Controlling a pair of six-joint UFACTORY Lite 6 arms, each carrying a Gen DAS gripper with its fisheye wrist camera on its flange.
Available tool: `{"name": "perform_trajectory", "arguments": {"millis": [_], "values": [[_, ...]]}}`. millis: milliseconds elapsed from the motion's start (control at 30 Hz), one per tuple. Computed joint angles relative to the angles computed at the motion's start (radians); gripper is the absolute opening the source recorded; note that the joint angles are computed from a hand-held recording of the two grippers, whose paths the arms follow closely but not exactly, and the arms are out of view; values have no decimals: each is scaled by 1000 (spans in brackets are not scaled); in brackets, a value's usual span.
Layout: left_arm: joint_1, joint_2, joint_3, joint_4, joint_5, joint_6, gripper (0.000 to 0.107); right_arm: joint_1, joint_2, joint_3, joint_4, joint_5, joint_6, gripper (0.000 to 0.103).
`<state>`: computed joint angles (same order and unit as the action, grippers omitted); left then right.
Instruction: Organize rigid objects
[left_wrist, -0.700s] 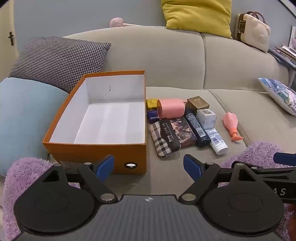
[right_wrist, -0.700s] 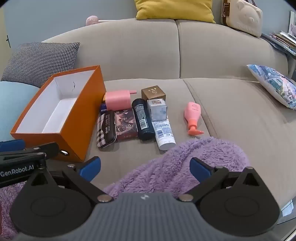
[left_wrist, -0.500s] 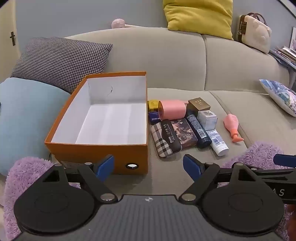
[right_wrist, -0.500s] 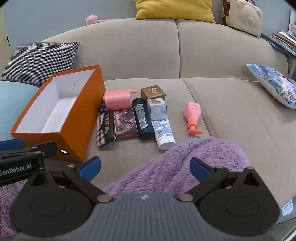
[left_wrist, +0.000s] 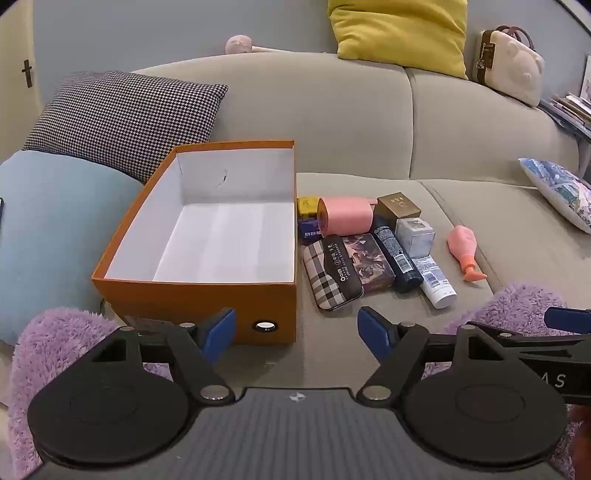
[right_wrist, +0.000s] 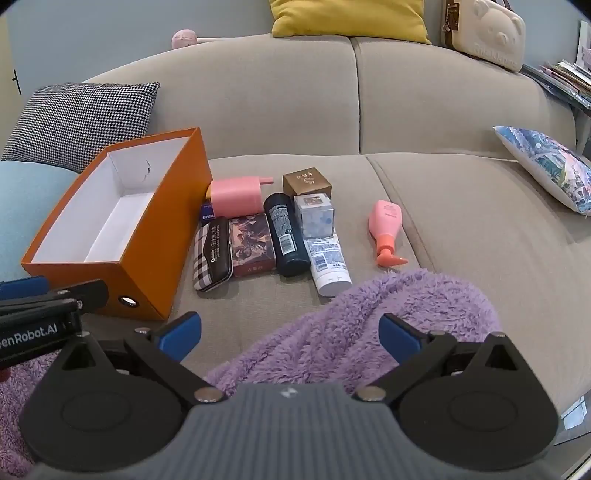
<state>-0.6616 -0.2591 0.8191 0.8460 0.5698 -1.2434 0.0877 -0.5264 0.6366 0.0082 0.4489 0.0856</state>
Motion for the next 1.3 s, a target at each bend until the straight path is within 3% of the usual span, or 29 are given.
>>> {"name": "perform_trajectory", "arguments": {"millis": [1300], "values": [[-19,15,2,8,-1,1,88,3,10,14,1,20,17,102]]}}
